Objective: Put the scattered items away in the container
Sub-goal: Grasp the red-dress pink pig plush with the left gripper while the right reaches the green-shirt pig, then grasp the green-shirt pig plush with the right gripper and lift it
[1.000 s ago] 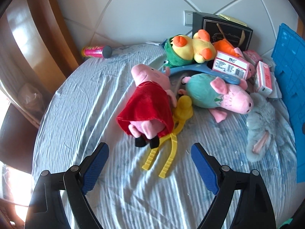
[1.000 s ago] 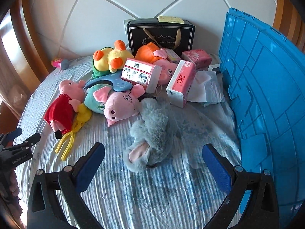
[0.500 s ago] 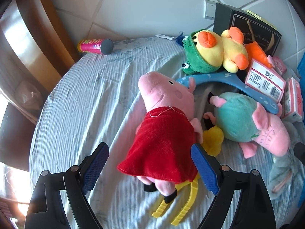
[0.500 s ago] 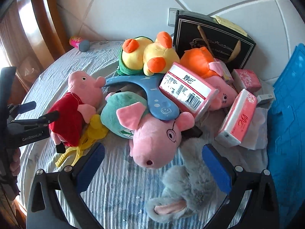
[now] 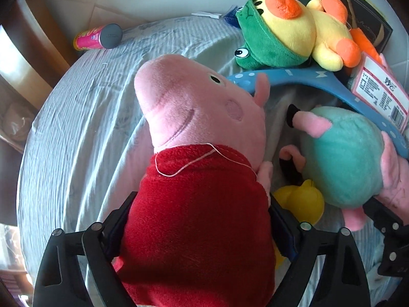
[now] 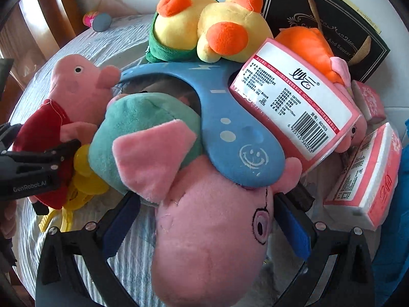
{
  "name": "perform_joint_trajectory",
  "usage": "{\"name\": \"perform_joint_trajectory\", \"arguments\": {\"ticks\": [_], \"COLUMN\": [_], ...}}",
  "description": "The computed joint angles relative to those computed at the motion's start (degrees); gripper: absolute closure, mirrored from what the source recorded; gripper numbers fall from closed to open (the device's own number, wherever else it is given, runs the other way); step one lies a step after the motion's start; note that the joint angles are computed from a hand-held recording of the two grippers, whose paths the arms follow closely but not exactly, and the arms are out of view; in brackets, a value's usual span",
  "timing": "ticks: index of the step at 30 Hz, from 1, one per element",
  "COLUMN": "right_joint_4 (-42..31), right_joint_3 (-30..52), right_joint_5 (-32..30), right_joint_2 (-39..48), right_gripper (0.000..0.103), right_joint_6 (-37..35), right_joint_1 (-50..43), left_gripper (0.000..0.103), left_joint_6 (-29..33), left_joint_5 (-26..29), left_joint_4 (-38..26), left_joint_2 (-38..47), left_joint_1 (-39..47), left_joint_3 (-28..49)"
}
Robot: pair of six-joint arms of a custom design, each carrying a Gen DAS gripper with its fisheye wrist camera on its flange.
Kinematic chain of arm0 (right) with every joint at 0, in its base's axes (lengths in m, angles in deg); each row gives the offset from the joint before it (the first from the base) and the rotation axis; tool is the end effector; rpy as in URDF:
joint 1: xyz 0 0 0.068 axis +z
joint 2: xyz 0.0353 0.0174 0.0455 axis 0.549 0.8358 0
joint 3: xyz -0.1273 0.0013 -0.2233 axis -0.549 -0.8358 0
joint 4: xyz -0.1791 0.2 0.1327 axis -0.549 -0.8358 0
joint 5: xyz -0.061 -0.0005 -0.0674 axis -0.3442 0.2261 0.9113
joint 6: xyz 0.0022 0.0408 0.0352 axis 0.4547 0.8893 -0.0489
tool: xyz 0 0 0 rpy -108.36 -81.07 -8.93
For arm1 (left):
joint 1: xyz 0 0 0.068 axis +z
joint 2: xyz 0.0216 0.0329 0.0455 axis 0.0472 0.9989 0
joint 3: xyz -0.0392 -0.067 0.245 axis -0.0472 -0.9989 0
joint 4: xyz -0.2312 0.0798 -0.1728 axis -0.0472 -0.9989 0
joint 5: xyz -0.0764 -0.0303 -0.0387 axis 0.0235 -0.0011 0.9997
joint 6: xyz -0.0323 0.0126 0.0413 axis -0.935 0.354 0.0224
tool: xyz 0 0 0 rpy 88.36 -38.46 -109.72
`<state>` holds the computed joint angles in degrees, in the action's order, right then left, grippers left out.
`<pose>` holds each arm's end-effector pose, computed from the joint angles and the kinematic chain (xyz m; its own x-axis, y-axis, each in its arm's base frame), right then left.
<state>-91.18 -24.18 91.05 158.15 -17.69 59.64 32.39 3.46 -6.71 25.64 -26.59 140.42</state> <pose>0.2969 0.1416 0.1154 -0.9115 -0.1660 -0.3762 -0.1663 0.9856 -0.0319 0.3358 -0.1780 0.1055 -0.9244 0.1472 -0.3518 0.1072 0.9856 0.1307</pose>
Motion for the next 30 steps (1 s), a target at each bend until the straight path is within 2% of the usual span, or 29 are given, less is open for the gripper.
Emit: {"name": "perform_joint_trajectory", "arguments": {"ticks": [2,4,11,17,20,25,28,30], "right_joint_4": [0.32,0.38,-2.69,-5.57,-7.24,-10.87,-10.57,-8.9], "right_joint_3": [-0.48,-1.42,-6.2,-10.2,-10.28,-7.03,-4.61,-3.36], "right_joint_5": [-0.09,-0.12,-1.69,-6.7,-2.8,3.01,3.67,3.27], "right_joint_2": [-0.47,-1.69,-11.36,-18.39,-20.07,-20.66,-17.87,-15.09], "right_gripper": [0.0,0.001,0.018,0.018,0.018,0.019,0.032,0.032], "right_joint_6": [0.22,1.08,5.85,10.15,12.04,8.19,2.96,-0.69], "right_joint_1": [0.0,0.33,2.46,9.84,13.27,12.92,11.53,10.03], "left_gripper": [0.019,0.021,0.022,0.022,0.022,0.022,0.022,0.022], "left_joint_6": [-0.19,-0.78,-3.65,-8.28,-11.25,-15.37,-16.31,-15.86], "left_joint_5": [-0.96,-0.66,-0.99,-1.14,-1.25,-2.0,-2.27,-2.63], "left_joint_4": [2.06,1.81,-0.89,-5.74,-7.64,-9.62,-8.35,-7.32], "left_joint_2": [-1.78,-3.58,-15.24,-25.07,-28.34,-32.08,-30.75,-28.9], "left_joint_1": [-0.74,-0.85,-3.52,-8.59,-10.39,-11.77,-11.93,-11.7], "left_joint_3": [-2.28,-3.55,-11.76,-18.26,-20.46,-21.57,-20.67,-19.48]}}
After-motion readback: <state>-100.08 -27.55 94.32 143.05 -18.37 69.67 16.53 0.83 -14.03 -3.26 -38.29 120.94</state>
